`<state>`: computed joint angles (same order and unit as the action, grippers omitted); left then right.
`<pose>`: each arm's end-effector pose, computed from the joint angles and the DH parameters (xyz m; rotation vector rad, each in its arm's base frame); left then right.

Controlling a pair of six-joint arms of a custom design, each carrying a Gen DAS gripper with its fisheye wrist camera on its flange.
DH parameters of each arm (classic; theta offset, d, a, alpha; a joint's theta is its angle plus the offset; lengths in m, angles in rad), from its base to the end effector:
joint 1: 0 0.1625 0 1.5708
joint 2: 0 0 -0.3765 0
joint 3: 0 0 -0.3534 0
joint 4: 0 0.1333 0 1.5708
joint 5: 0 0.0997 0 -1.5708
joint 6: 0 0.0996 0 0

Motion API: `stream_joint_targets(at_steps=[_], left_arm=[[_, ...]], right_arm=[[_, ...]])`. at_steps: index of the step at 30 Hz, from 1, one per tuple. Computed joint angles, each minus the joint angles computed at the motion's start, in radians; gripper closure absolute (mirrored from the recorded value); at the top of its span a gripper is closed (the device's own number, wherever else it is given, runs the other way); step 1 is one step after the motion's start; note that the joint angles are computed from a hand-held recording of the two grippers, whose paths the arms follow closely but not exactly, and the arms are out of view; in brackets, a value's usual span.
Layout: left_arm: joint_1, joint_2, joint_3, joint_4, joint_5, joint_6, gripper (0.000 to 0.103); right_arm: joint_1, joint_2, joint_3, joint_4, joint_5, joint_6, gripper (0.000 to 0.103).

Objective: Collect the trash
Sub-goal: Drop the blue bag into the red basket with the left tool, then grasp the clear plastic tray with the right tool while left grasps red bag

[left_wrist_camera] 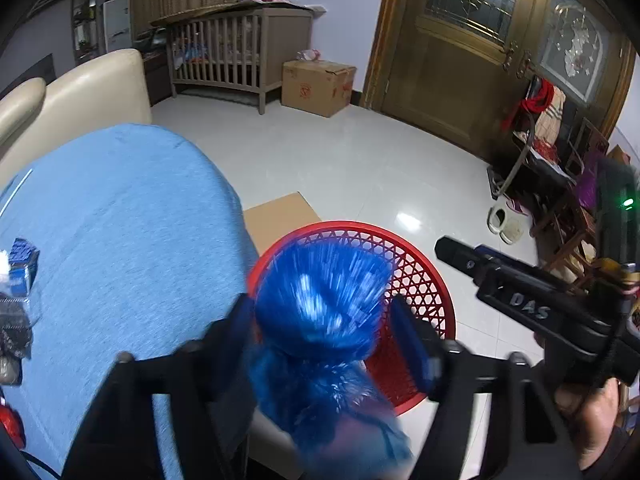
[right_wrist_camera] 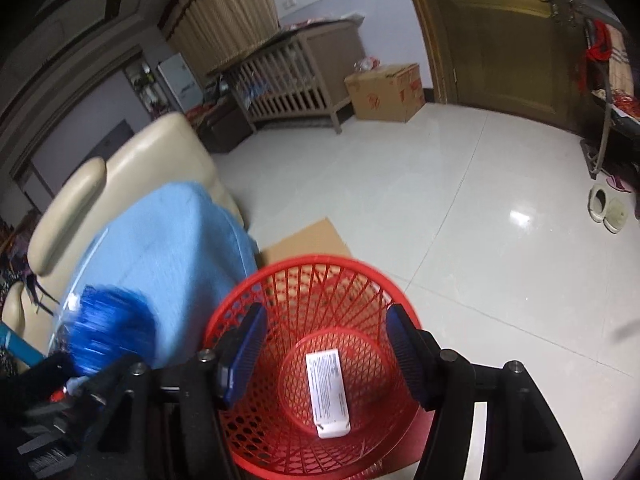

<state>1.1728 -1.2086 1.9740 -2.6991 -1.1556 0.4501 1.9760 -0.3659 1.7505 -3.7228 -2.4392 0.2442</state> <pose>-0.0392 -0.5409 0.2199 1.0083 2.4852 -0.4768 0.2629 -0.4677 -0.0272 -0.2418 -2.3040 1.2081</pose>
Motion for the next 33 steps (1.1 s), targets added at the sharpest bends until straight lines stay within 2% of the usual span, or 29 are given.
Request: stream_joint_targets(at_steps=[7, 13, 17, 23, 28, 33], left_arm=[[0.033, -0.030, -0.024, 0.016, -0.001, -0.023, 0.029], [0.097, -0.112, -0.029, -0.042, 0.032, -0.035, 0.028], [0.161, -0.174, -0.024, -0.107, 0.078, -0.050, 0.028], [0.266, -0.224, -0.055, -0.192, 0.127, -0.073, 0.028], [0.337, -0.218, -0.092, -0.310, 0.221, -0.068, 0.028], [0.414, -0.180, -0.162, -0.323, 0.264, -0.123, 0.028]], right_arm=[[0.011, -0.001, -0.010, -0.008, 0.012, -0.010, 0.037], [0.027, 0.050, -0.127, 0.110, 0.093, -0.049, 0.037], [0.046, 0.109, -0.256, 0.240, 0.157, -0.083, 0.037], [0.089, 0.242, -0.525, 0.477, 0.254, -0.151, 0.037], [0.125, 0.357, -0.732, 0.655, 0.329, -0.189, 0.037], [0.154, 0.472, -0.944, 0.838, 0.408, -0.232, 0.037]])
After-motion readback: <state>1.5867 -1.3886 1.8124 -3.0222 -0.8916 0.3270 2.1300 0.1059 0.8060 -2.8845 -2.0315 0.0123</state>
